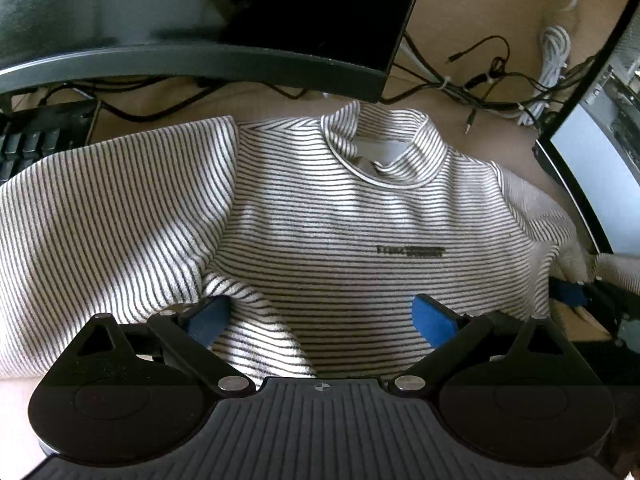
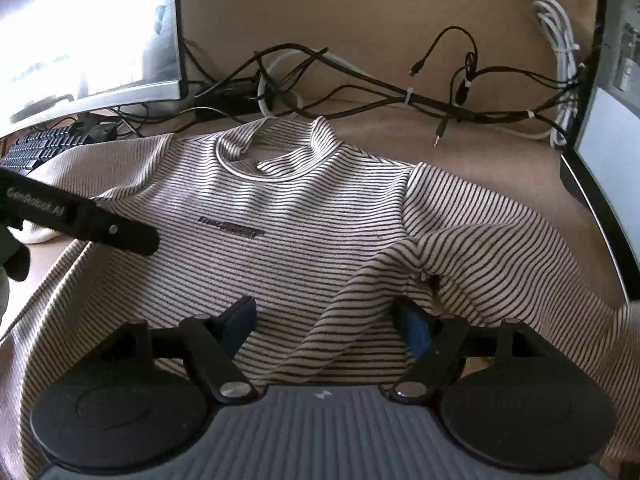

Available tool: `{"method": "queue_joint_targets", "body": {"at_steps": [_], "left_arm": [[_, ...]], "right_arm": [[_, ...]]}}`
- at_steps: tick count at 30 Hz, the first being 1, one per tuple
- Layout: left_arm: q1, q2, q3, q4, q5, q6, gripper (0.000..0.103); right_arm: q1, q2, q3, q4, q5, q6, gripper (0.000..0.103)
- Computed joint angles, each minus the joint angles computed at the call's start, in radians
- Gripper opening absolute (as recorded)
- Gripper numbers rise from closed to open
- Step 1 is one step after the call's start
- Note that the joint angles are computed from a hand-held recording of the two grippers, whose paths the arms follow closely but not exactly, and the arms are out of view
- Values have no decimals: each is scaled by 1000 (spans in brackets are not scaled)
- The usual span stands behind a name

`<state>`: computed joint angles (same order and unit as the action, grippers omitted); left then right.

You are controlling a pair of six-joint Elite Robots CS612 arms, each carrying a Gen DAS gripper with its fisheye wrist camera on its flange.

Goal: Fold clothes

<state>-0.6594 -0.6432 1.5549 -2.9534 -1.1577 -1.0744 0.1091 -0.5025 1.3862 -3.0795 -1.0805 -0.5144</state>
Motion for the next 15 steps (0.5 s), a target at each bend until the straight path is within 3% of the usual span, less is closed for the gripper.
{"method": "queue_joint_targets", "body": {"at_steps": [5, 10, 15], "left_arm": [[-3, 8, -29, 59, 26, -36, 101], [-15, 17, -51, 112, 73, -76, 101], [-17, 22, -53, 107, 94, -74, 102]], "right_arm": [[1, 24, -42, 25, 20, -23, 77], [-9, 22, -36, 47, 61, -72, 84], [-18, 12, -25, 89, 98, -115, 98]]}}
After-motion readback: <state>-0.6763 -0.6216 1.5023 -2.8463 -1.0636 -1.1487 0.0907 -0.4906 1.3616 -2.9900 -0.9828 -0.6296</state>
